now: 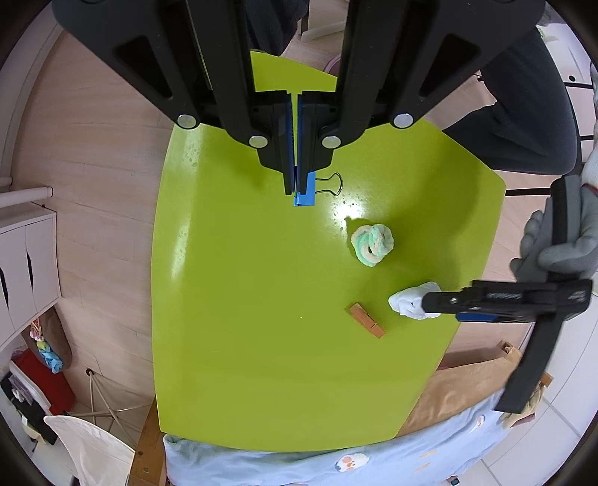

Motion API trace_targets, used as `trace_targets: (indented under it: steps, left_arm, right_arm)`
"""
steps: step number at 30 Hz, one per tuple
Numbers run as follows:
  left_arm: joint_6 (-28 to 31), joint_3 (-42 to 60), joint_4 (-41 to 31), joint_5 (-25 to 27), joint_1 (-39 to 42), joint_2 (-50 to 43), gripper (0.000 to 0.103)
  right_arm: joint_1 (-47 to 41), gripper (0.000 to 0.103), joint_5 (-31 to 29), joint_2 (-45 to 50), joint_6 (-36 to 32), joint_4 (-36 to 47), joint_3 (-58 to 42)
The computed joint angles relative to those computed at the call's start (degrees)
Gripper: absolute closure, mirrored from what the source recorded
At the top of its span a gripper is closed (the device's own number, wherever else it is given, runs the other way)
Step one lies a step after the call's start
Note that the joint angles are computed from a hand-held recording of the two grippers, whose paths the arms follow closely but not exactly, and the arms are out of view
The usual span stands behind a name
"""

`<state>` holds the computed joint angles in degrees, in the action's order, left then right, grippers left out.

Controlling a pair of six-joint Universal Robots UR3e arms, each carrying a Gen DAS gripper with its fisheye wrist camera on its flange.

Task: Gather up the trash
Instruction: 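Grasp the white sock with the left tool while the right tool holds the clip, then carry both items to the wastebasket while opening the right tool to drop the clip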

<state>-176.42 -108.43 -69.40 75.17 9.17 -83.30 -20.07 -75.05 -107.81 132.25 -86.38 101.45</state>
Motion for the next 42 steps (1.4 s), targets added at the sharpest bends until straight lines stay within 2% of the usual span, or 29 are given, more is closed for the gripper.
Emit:
trace_targets:
  steps: [3, 5, 6, 8, 11, 14, 17, 25, 31, 37, 42]
  left_arm:
    - [-1.7, 0.4, 0.7, 0.9, -0.7, -2.3, 0.008]
    - [-2.3, 0.2, 1.3, 1.1, -1.1, -3.1, 0.020]
    - [-2.7, 0.1, 1.6, 1.5, -1.3, -3.4, 0.022]
    - [-3.0, -0.6, 2.5, 1.7, -1.5, -3.6, 0.036]
    - [-2.7, -1.2, 3.7, 1.7, -1.6, -3.6, 0.048]
    - [-2.4, -2.3, 5.0, 2.0, -1.3, -1.8, 0.060]
    - [-1.0, -3.1, 5.7, 2.4, -1.4, -0.3, 0.065]
    - [1.0, -4.7, 4.1, 2.1, -1.5, 7.2, 0.066]
    - [3.9, -5.6, -1.2, 2.0, -1.4, 17.8, 0.066]
    - [7.1, -5.4, -9.4, 0.6, -0.2, 30.1, 0.066]
    - [12.4, -3.5, -20.6, -3.2, 5.0, 41.5, 0.066]
  right_arm:
    - [-0.1, 0.102, -0.1, 0.1, -0.2, -0.3, 0.4]
    - [-0.1, 0.102, -0.2, 0.2, -0.2, -0.5, 0.5]
    - [-0.1, 0.102, -0.2, 0.4, -0.2, -0.7, 0.5]
    - [0.1, 0.102, -0.2, 0.7, 0.0, -1.0, 0.6]
    - [0.4, 0.102, -0.1, 0.9, 0.2, -1.4, 0.8]
    - [0.3, 0.102, 0.2, 0.8, 0.1, -1.6, 1.0]
    - [0.0, 0.102, 0.4, 0.4, -0.1, -1.9, 1.6]
    - [-0.2, 0.102, 2.2, -2.2, -0.5, -0.9, 2.1]
    - [-1.1, 0.102, 4.4, -6.7, -1.9, 2.4, 2.3]
    - [-5.8, 0.102, 7.7, -14.1, -6.9, 10.9, 1.3]
    - [-13.5, 0.102, 10.7, -22.5, -16.2, 23.8, -1.5]
